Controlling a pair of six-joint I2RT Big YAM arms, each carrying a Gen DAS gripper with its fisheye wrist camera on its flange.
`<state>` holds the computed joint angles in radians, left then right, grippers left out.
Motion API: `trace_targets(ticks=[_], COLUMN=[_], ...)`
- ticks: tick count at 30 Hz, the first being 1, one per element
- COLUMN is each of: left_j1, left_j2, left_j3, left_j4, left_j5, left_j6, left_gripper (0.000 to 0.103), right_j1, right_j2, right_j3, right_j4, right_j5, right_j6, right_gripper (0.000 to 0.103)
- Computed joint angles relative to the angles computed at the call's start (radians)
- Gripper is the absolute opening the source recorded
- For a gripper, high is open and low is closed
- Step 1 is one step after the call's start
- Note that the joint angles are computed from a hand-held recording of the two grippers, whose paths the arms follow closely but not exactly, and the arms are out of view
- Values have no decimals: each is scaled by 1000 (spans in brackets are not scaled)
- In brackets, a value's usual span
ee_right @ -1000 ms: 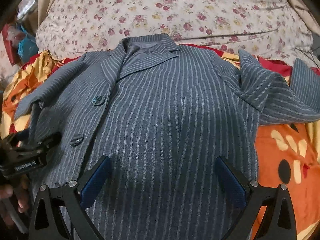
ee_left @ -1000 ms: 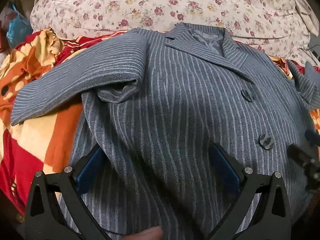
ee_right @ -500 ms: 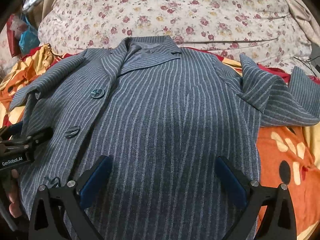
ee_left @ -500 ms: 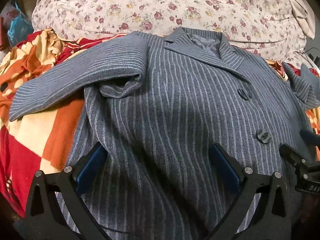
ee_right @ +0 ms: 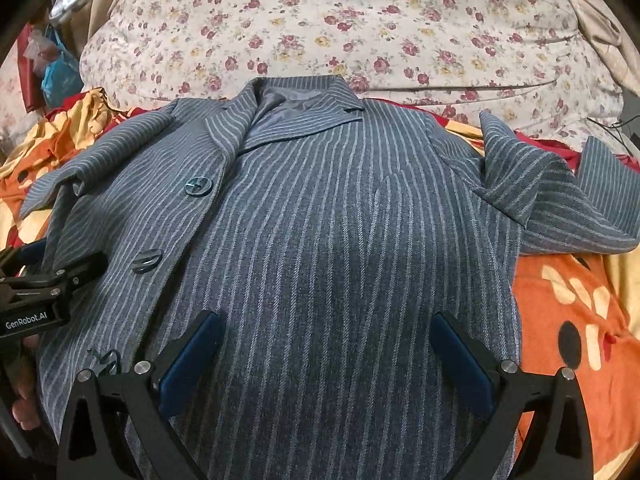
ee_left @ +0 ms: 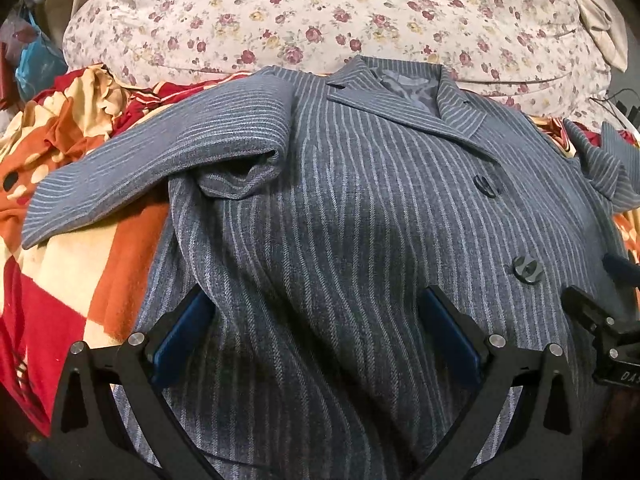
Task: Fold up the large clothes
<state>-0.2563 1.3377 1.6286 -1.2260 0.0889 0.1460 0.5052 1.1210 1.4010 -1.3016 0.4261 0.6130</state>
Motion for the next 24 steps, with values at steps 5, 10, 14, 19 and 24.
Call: trace_targets(ticks=[5, 10, 14, 19, 24], left_j1=[8, 100, 250, 467, 613], left_j2=[-15, 9, 18, 153, 329], left_j3=[-25, 65, 185, 341, 431], left_j4=[33, -40, -7, -67, -204], left_j5=[20, 264, 405, 519, 687], left_j6=[10, -7, -71, -189, -441], left_gripper=[103, 102, 102, 102, 102], right_j1=[-1, 3, 6, 5, 4], right_j2=[1, 7, 9, 13, 14], right_j3=[1, 10, 16, 24, 24], right_j4=[-1, -16, -29, -41, -41], right_j5=[0, -1, -9, -14, -13], right_j6=[1, 12, 11, 12, 9], right_gripper=[103, 103, 103, 103, 103])
